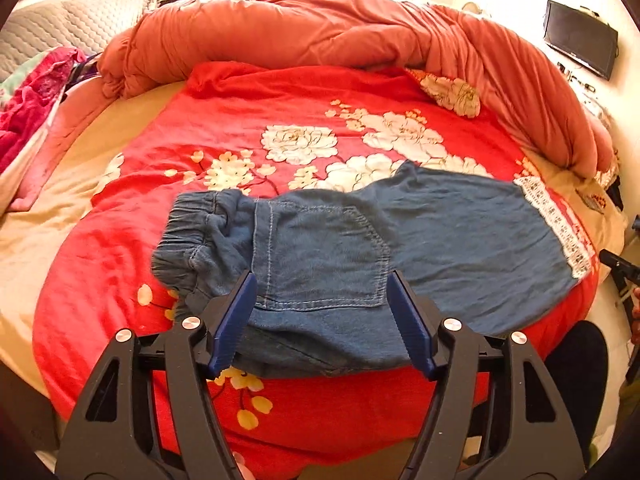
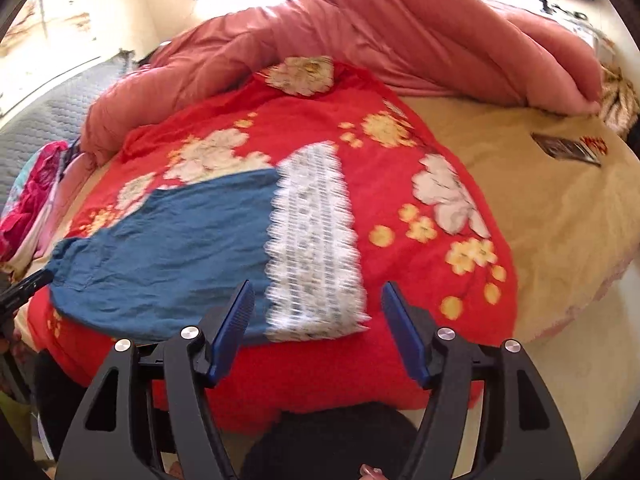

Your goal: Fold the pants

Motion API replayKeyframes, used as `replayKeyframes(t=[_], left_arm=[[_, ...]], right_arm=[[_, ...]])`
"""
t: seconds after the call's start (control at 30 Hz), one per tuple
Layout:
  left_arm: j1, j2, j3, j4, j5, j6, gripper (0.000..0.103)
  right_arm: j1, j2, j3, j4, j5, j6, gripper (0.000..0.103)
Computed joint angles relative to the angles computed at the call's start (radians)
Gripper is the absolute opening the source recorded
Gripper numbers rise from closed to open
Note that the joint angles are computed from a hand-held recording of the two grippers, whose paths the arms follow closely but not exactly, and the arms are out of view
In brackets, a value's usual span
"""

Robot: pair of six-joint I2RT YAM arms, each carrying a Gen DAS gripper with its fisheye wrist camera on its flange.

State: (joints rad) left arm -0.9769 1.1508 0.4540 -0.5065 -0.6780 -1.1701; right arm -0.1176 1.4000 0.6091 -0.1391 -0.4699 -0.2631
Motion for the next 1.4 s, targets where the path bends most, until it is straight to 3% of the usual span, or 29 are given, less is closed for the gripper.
replayKeyframes(t=[0.2, 0.33, 0.5, 0.63, 0.83, 0.93, 1.03, 1.23, 1.3, 1.4], left_arm=[[-0.015, 0.081, 0.051, 0.061, 0.023, 0.051, 0.063], [-0.012, 0.211, 0.112, 0.161, 0.066, 0.143, 0.065], [-0.002, 0.390, 0.190, 0.237, 0.119, 0.230, 0.069], [0.020, 0.500, 0.197, 0.274, 0.185, 0.207, 0.069], [0.021, 0.502, 0.152, 0.340, 0.188, 0.218, 0.069], [0.015, 0.499, 0.146, 0.343, 0.183, 0.211, 0.069], [0.017, 0.460, 0.128, 0.343, 0.193, 0.195, 0.069], [-0.014, 0.358, 0.137, 0.255, 0.163, 0.151, 0.074], [-0.026, 0.341, 0.164, 0.222, 0.145, 0.160, 0.076], [-0.033, 0.335, 0.205, 0.201, 0.137, 0.179, 0.082]], right_arm=[[0.149, -0.073, -0.033, 0.021, 0.032, 0.058, 0.065], [0.262, -0.074, -0.044, 0.053, 0.082, 0.084, 0.065], [0.363, -0.025, -0.051, 0.102, 0.134, 0.103, 0.065], [0.397, 0.060, -0.043, 0.136, 0.179, 0.115, 0.065], [0.350, 0.173, -0.011, 0.124, 0.147, 0.134, 0.065], [0.351, 0.167, -0.015, 0.122, 0.148, 0.122, 0.065], [0.298, 0.147, -0.020, 0.101, 0.064, 0.120, 0.065], [0.171, 0.043, -0.016, 0.021, -0.021, 0.086, 0.065], [0.136, 0.021, -0.013, 0.009, -0.025, 0.082, 0.083], [0.082, -0.001, -0.005, -0.002, -0.044, 0.082, 0.083]])
